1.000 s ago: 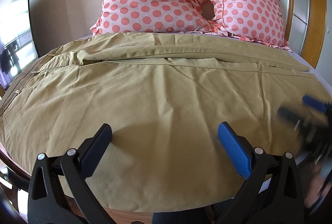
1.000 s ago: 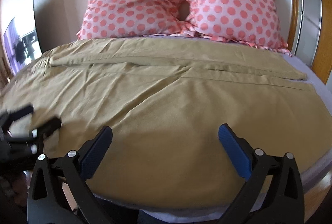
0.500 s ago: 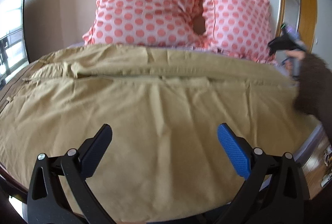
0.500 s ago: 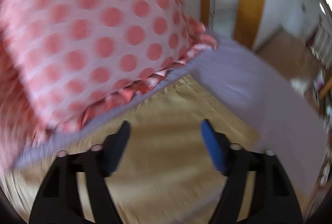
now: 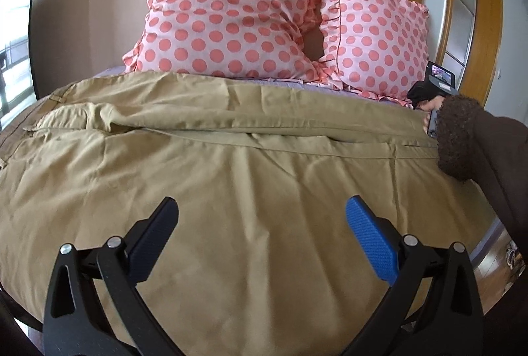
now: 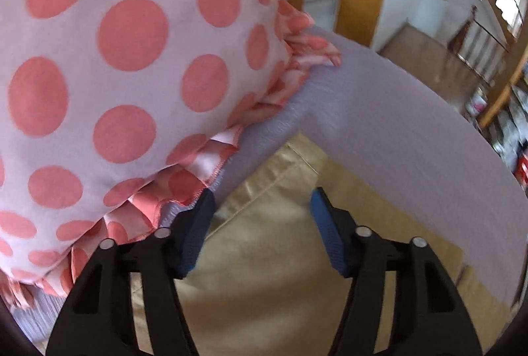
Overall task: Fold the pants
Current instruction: 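Reach the right tool to the khaki pants' waistband and close on it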
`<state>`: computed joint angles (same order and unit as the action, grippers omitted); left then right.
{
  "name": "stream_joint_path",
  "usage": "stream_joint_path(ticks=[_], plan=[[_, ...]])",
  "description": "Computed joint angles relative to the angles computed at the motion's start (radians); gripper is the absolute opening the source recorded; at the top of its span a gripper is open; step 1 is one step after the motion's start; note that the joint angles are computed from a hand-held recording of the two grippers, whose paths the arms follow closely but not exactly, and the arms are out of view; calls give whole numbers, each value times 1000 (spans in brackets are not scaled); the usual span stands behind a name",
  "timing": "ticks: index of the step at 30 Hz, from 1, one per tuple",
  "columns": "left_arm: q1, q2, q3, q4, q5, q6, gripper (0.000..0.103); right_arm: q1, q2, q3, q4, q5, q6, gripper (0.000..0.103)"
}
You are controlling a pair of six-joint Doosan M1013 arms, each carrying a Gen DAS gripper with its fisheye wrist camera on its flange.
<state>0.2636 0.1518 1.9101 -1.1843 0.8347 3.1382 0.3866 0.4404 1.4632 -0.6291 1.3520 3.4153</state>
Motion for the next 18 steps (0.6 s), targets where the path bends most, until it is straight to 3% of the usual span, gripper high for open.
stream_joint_path(ticks=[2, 3, 5, 8, 11, 13, 15, 17, 18], plan=[[6, -3, 2, 0, 1, -13, 101, 10, -22, 37, -30, -22, 37, 19], [10, -4, 3, -1, 0, -16, 101, 18, -37, 55, -38, -45, 69, 17], [18, -7, 4, -3, -5, -23, 101, 23, -91, 137, -77, -163, 172, 7], [30, -13, 6, -14, -9, -28, 101, 53, -171, 258, -193, -322, 382, 5], [39, -18, 7, -39, -13, -15, 101, 128, -258, 379, -398, -409, 659, 4], [43, -17, 2, -41, -14, -26, 101, 214, -314, 454, -543, -391, 838, 4], [51, -8, -13, -40, 11, -39, 101, 322, -343, 491, -620, -321, 946, 4], [62, 10, -42, -51, 54, -60, 101, 439, -351, 501, -608, -238, 996, 4], [68, 19, -55, -60, 77, -68, 101, 474, -347, 499, -600, -202, 1009, 4]])
